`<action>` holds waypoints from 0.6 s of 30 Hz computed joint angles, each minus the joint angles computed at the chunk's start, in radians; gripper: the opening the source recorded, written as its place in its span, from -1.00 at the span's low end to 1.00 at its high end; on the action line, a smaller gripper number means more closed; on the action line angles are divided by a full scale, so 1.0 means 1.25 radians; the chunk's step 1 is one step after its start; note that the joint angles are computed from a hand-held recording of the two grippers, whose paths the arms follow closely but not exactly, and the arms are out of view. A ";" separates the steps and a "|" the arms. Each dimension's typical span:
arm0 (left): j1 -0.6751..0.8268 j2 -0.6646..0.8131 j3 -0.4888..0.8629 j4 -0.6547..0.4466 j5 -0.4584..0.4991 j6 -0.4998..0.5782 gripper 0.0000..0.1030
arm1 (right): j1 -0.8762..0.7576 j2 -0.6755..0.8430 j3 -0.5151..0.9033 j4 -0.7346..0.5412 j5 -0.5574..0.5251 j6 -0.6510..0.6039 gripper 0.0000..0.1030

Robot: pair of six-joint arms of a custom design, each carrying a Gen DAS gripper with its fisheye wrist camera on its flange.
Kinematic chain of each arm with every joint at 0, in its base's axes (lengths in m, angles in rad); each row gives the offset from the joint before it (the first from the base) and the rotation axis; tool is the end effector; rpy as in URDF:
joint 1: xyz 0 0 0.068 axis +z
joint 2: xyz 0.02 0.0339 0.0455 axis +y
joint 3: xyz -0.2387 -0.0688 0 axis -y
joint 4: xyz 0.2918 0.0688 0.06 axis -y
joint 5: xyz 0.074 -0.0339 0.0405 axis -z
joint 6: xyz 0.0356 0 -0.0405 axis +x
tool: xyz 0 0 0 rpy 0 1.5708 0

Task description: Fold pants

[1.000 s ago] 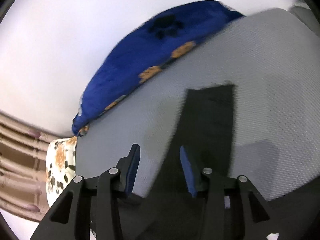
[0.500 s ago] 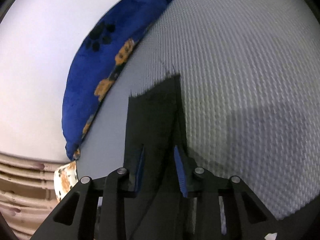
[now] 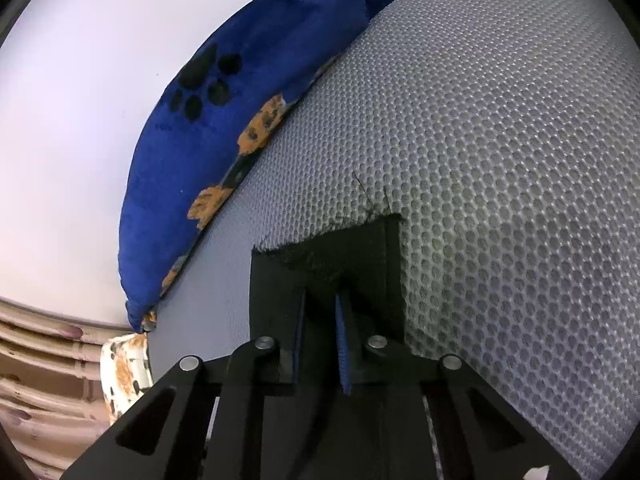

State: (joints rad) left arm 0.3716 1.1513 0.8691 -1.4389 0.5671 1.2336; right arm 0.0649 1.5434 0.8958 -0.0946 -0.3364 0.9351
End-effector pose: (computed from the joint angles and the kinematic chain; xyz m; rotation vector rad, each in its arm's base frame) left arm 0.1972 0.0563 0.2050 1.0939 2.5234 -0.7056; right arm 0.3602 0.0352 0.1512 0.8583 2.2765 0.8730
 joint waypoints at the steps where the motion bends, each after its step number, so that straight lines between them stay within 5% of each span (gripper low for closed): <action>1: -0.002 -0.004 -0.001 0.001 0.000 -0.004 -0.90 | 0.000 0.005 0.000 0.011 -0.001 0.013 -0.74; 8: 0.006 0.025 0.005 0.009 0.010 -0.010 -0.90 | 0.001 -0.023 -0.056 0.060 -0.033 0.009 -0.74; 12: 0.001 0.024 0.012 0.011 0.003 -0.014 -0.90 | -0.026 0.016 -0.052 0.122 -0.061 0.054 -0.92; 18: -0.007 0.000 -0.001 0.013 0.004 -0.025 -0.90 | -0.014 -0.078 -0.038 0.033 -0.011 0.027 -0.92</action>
State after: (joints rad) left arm 0.3626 1.1512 0.8675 -1.4222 0.5719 1.2027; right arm 0.0480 1.4455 0.8484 -0.0532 -0.3507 0.9690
